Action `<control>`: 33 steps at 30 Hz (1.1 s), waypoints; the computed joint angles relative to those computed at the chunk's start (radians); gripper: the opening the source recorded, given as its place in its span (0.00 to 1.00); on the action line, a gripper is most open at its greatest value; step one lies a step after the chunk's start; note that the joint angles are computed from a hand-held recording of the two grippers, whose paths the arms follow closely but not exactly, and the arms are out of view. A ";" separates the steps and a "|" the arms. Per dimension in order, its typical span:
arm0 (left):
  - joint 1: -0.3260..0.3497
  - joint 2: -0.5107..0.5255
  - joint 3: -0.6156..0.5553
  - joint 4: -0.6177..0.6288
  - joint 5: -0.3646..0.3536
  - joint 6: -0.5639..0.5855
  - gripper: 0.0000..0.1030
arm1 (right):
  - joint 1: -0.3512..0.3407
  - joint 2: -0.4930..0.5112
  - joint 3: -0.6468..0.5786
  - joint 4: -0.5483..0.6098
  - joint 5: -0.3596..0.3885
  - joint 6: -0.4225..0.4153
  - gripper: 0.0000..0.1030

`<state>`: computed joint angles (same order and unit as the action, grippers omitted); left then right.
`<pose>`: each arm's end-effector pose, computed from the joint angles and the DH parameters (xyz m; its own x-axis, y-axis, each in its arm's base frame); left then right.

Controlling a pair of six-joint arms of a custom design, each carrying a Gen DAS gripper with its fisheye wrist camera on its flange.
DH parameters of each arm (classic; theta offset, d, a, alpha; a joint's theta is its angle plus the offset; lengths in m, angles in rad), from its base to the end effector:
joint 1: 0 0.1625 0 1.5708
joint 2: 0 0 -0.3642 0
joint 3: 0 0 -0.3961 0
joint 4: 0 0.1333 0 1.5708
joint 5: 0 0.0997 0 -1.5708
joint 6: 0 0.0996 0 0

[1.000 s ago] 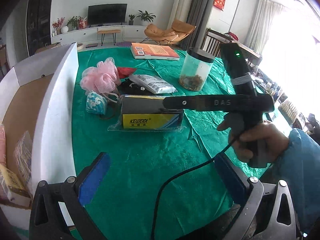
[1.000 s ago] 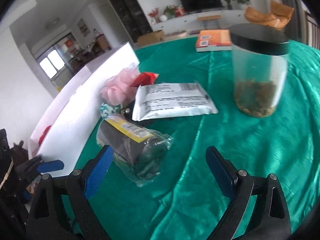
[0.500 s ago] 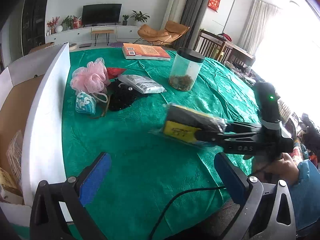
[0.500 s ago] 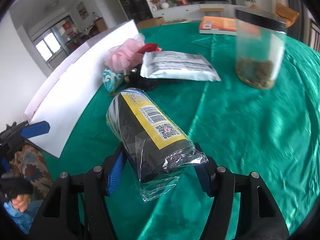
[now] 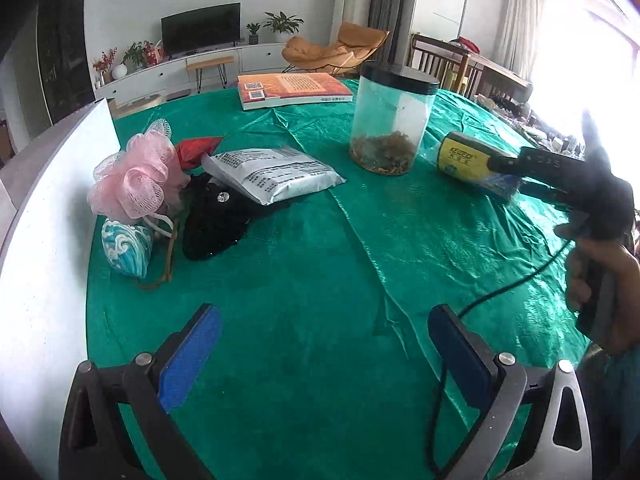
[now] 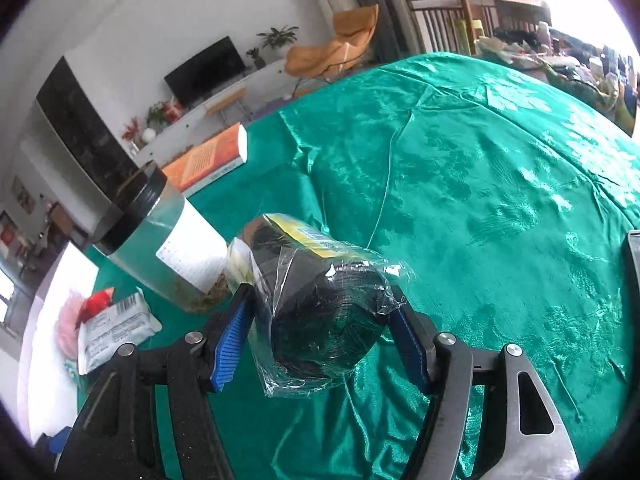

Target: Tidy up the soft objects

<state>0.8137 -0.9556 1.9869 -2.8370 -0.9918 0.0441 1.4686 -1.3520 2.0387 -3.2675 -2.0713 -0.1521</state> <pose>-0.2275 -0.5142 0.0622 -0.6657 0.5130 -0.5419 0.6980 0.6849 -0.2091 0.0328 -0.5184 0.3048 -0.8299 0.4079 0.3806 -0.0723 0.5978 -0.7984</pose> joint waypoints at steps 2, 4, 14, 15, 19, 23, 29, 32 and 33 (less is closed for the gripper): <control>0.021 0.028 -0.025 -0.003 0.006 0.006 0.99 | 0.011 -0.037 0.056 -0.018 -0.016 -0.027 0.72; 0.046 0.049 -0.049 0.012 -0.004 0.002 0.99 | 0.030 -0.058 0.124 -0.087 -0.043 -0.073 0.74; 0.067 0.075 -0.066 0.016 -0.021 0.029 1.00 | 0.084 0.011 0.191 -0.217 -0.221 -0.264 0.77; 0.064 0.082 -0.069 0.016 -0.011 0.030 1.00 | 0.077 0.011 0.192 -0.207 -0.221 -0.253 0.77; 0.048 0.105 -0.077 0.027 0.035 0.035 1.00 | 0.066 0.001 0.190 -0.171 -0.223 -0.223 0.77; 0.047 0.105 -0.075 0.026 0.042 0.038 1.00 | 0.049 -0.026 0.194 -0.113 -0.199 -0.183 0.79; 0.045 0.105 -0.074 0.027 0.049 0.040 1.00 | 0.057 -0.016 0.187 -0.106 -0.218 -0.193 0.81; 0.045 0.105 -0.074 0.027 0.050 0.040 1.00 | 0.064 -0.008 0.184 -0.108 -0.233 -0.194 0.81; 0.045 0.105 -0.074 0.027 0.049 0.040 1.00 | 0.065 -0.006 0.182 -0.107 -0.236 -0.195 0.81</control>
<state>0.8590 -0.8507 1.9133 -2.8098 -0.9427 0.0846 1.5339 -1.3576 2.2206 -3.3745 -2.3076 -0.3471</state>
